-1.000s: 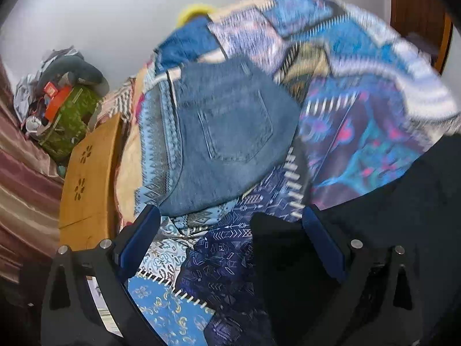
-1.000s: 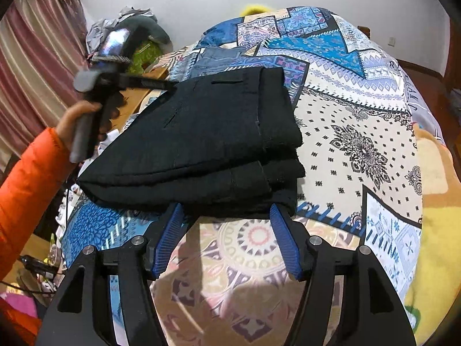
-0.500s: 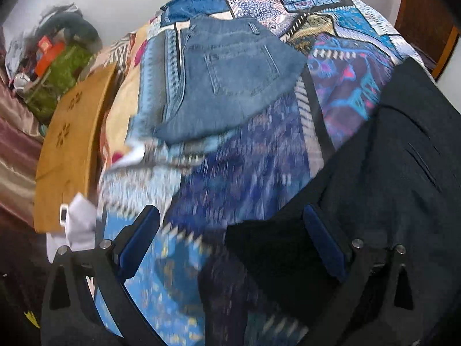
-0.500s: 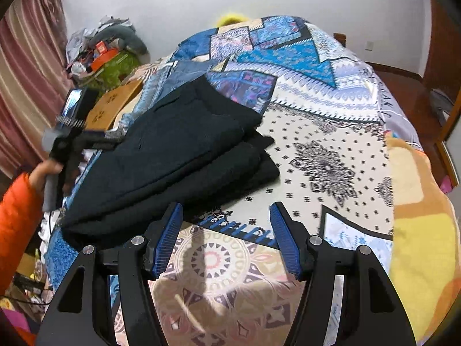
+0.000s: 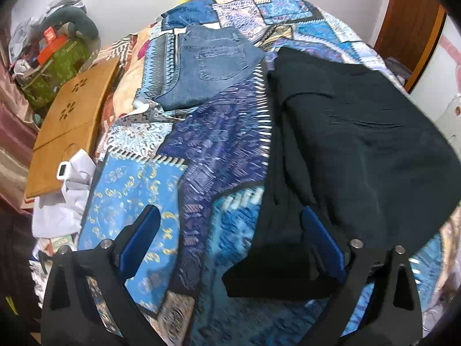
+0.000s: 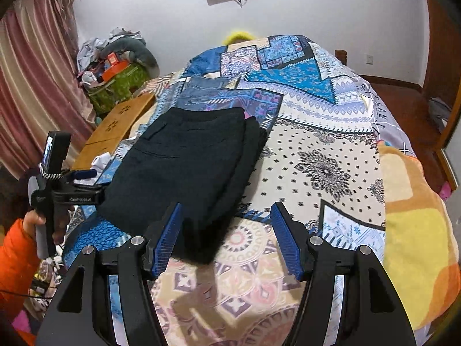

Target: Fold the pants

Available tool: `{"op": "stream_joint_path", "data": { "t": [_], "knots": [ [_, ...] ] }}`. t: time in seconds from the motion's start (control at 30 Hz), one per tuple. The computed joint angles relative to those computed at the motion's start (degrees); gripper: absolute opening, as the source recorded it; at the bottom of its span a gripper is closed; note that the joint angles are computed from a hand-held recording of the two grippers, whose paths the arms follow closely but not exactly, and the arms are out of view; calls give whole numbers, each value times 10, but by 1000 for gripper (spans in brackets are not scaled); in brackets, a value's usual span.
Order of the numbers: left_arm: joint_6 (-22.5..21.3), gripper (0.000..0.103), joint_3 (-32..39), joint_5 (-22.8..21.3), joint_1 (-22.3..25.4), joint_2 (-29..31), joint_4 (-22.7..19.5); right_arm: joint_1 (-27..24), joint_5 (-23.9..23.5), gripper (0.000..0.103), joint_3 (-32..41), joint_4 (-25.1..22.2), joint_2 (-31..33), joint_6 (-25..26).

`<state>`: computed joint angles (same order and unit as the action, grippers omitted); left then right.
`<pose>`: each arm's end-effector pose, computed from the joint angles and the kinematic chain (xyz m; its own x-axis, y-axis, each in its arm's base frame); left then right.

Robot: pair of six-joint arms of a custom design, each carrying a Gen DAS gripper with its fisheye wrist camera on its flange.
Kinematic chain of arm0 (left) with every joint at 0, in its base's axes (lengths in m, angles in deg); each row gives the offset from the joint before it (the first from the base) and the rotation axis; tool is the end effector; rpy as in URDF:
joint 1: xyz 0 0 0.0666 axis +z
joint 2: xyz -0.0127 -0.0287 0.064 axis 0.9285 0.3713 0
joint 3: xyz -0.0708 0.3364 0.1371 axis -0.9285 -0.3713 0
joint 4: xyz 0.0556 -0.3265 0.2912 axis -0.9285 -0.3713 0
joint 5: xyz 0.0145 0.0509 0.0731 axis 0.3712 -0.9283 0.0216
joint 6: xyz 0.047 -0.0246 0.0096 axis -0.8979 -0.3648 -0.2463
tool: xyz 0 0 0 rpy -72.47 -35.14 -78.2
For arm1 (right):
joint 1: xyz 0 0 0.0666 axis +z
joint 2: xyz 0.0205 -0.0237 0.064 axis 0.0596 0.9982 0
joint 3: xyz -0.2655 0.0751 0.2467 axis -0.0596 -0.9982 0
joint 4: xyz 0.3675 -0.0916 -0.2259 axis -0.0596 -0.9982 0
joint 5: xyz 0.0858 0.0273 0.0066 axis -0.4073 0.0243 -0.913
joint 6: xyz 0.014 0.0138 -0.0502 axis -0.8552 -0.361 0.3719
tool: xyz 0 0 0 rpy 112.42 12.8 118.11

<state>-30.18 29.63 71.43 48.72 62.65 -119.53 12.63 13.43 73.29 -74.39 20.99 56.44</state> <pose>0.4445 -0.1549 0.4660 -0.8498 0.2089 -0.4839 0.2257 0.9739 0.0240 0.3350 0.0606 0.5352 -0.7491 0.0399 -0.6613 -0.1667 0.9547 0.2464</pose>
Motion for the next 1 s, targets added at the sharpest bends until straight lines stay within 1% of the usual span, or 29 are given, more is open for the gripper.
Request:
{"op": "stream_joint_path", "data": {
  "t": [0.03, 0.07, 0.2, 0.37, 0.43, 0.47, 0.53, 0.63, 0.77, 0.8, 0.83, 0.9, 0.93, 1.0],
  "knots": [
    [1, 91, -2, 8, -2, -4, -1, 4, 7, 60, -3, 2, -3, 2],
    [1, 90, -4, 13, -6, -9, -1, 10, 14, 60, -5, 4, -4, 5],
    [-12, 90, -22, -50, -35, -41, 28, 23, 29, 60, -15, 9, -4, 5],
    [12, 90, -43, -51, -36, -69, 50, 27, 27, 58, -31, 20, -1, 0],
    [8, 84, -51, -41, -31, -71, 51, 24, 11, 49, -35, 21, 0, -1],
    [6, 83, -57, -31, -28, -70, 49, 23, 2, 46, -35, 18, 1, -3],
    [4, 80, -68, -15, -22, -71, 54, 20, -18, 33, -38, 18, 1, -2],
    [4, 80, -85, -24, -23, -79, 78, 29, -3, 31, -43, 24, -6, 3],
    [18, 79, -95, -44, -24, -91, 86, 22, -18, 28, -49, 26, -14, -4],
    [25, 77, -95, -52, -21, -92, 84, 22, -19, 27, -48, 26, -14, -6],
    [30, 76, -95, -51, -17, -93, 80, 21, -20, 26, -48, 25, -16, -7],
    [32, 76, -94, -25, -3, -96, 76, 21, -17, 25, -46, 22, -18, -6],
    [29, 73, -95, -31, -3, -97, 76, 21, -12, 23, -44, 19, -22, -6],
    [13, 64, -89, -118, -16, -91, 68, 21, 2, 21, -41, 19, -29, -6]
  ]
}}
